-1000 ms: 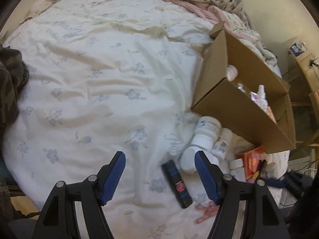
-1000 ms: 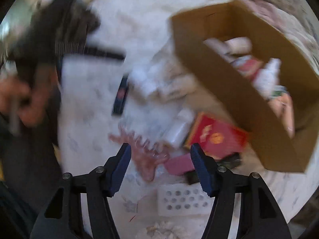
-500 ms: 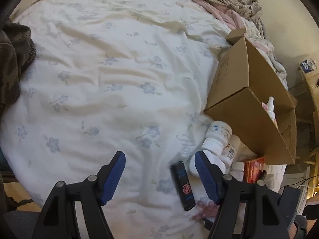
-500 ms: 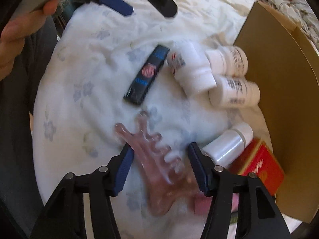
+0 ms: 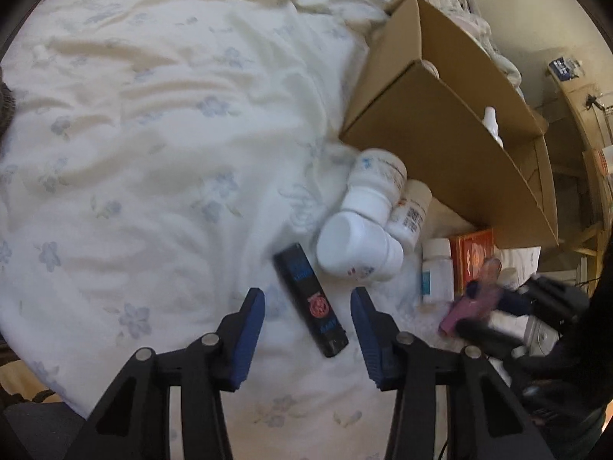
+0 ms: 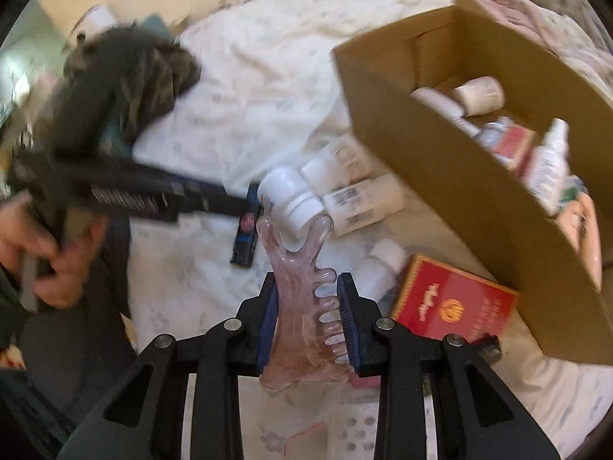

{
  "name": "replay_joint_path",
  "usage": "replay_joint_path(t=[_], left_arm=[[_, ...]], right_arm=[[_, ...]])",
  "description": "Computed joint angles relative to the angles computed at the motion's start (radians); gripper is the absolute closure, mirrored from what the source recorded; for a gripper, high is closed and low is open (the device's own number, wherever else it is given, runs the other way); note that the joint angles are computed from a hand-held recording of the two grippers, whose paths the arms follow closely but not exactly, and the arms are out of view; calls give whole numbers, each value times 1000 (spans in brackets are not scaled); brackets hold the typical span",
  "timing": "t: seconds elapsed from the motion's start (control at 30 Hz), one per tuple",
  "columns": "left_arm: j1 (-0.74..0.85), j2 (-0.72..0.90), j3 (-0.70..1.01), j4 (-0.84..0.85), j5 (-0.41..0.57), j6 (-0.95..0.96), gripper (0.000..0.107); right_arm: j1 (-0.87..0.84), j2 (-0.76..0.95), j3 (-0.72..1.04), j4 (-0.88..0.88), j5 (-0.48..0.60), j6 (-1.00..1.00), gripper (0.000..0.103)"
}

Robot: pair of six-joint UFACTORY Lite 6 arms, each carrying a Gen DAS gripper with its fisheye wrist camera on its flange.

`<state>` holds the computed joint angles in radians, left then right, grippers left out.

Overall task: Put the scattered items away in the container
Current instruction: 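Grasp the black tube with the left tool while the right grasps the pink translucent comb, then lower the black tube and pink comb into the box and open both tools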

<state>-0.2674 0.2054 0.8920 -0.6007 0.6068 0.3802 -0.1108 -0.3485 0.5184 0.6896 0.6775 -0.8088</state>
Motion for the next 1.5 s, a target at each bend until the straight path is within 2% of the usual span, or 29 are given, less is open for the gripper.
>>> replay_joint_path(t=[0.13, 0.2, 0.27, 0.33, 0.4, 0.6, 0.83, 0.93, 1.07, 1.23, 1.37, 1.5], left_arm=[[-64, 34, 22, 36, -10, -33, 60], [-119, 76, 41, 145, -38, -149, 60], [-154, 118, 50, 227, -67, -233, 67], [-173, 111, 54, 309, -78, -303, 85], [-144, 83, 42, 280, -62, -270, 90], [-57, -43, 3, 287, -10, -277, 90], [-45, -163, 153, 396, 69, -347, 90], [-128, -106, 307, 470, 67, -449, 90], [-175, 20, 539, 476, 134, -464, 90], [-296, 252, 830, 539, 159, -531, 90], [-345, 401, 994, 559, 202, -554, 89], [-371, 541, 1128, 551, 255, -549, 89]], right_arm=[[44, -67, 53, -45, 19, 164, 70], [99, -62, 72, -51, -14, 228, 70], [76, -83, 71, -42, -4, 213, 70], [77, -92, 85, -37, -3, 220, 70], [73, -119, 86, -33, 3, 226, 70], [20, -146, 134, 54, 44, 159, 70], [-183, -151, 212, 185, 154, 54, 70], [-285, -132, 258, 232, 183, 22, 70], [-386, -73, 310, 285, 199, -5, 70], [-477, 28, 363, 326, 192, -1, 70], [-513, 120, 395, 344, 162, 8, 70], [-463, 220, 414, 302, 89, 60, 70]])
